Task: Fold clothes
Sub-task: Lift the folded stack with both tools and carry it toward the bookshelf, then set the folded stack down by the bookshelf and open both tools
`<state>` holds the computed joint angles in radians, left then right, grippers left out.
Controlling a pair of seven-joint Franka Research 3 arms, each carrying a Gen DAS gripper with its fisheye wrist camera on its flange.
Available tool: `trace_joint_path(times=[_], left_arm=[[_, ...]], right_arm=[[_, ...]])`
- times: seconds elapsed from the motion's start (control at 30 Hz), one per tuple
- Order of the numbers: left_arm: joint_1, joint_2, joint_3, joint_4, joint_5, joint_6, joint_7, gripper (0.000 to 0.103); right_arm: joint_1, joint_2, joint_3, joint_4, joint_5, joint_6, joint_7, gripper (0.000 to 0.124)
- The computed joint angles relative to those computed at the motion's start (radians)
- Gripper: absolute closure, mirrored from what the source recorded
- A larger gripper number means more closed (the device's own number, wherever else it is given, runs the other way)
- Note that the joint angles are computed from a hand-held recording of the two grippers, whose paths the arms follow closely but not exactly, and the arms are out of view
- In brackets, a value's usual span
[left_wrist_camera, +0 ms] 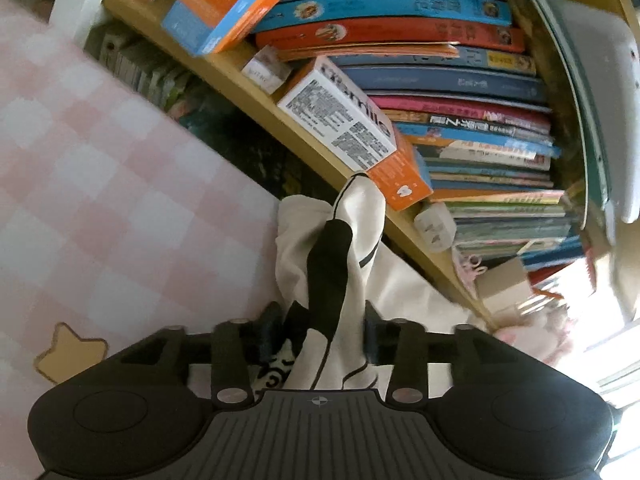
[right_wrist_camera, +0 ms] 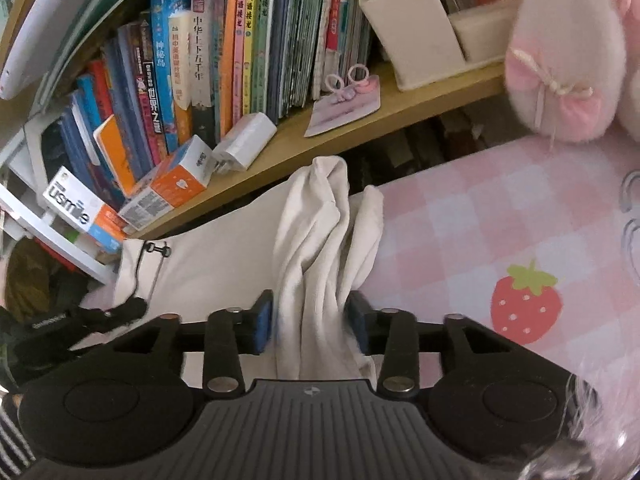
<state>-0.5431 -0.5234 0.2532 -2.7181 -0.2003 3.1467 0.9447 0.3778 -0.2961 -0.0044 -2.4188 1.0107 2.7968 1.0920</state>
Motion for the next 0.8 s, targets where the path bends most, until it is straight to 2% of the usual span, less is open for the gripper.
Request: trace_joint_path(times=[0.07,0.13,0.23,0.3,0.4,0.53,0.8], left_arm=[[0.12,-0.021,-0.114,-0.009,0.042,-0.022,-0.036,0.054],[0.2,-0.063,-0.191,-0.03,0.074,-0.036,-0.077,0.048],[0.276,-0.145,-0.267,-0.059,0.125,-0.087,-0.128,0.045],[0.302,-0.21,-0.31,-0.07,0.168,-0.166,-0.144,0.041],[0.31,-0.309,-0.367,-0.082,0.228,-0.3,-0.155,0.04],[0.298,-0.442,-0.442,-0.094,0.282,-0.468,-0.209,0.028],[0.219,-0.599,-0.569,-0.076,0.365,-0.692,-0.375,0.021]], right_arm=[[-0.019,-0.024,0.021,-0.017,-0.064,0.016,0.048,0.069],[-0.033,-0.06,0.035,-0.043,-0.121,0.033,0.099,0.061],[-0.064,-0.135,0.07,-0.1,-0.245,0.056,0.199,0.052],[-0.091,-0.199,0.104,-0.145,-0.342,0.055,0.267,0.049],[-0.119,-0.309,0.148,-0.217,-0.461,0.043,0.334,0.044],[-0.136,-0.469,0.201,-0.308,-0.58,0.015,0.398,0.039],[-0.104,-0.757,0.255,-0.415,-0.729,-0.126,0.535,0.028]])
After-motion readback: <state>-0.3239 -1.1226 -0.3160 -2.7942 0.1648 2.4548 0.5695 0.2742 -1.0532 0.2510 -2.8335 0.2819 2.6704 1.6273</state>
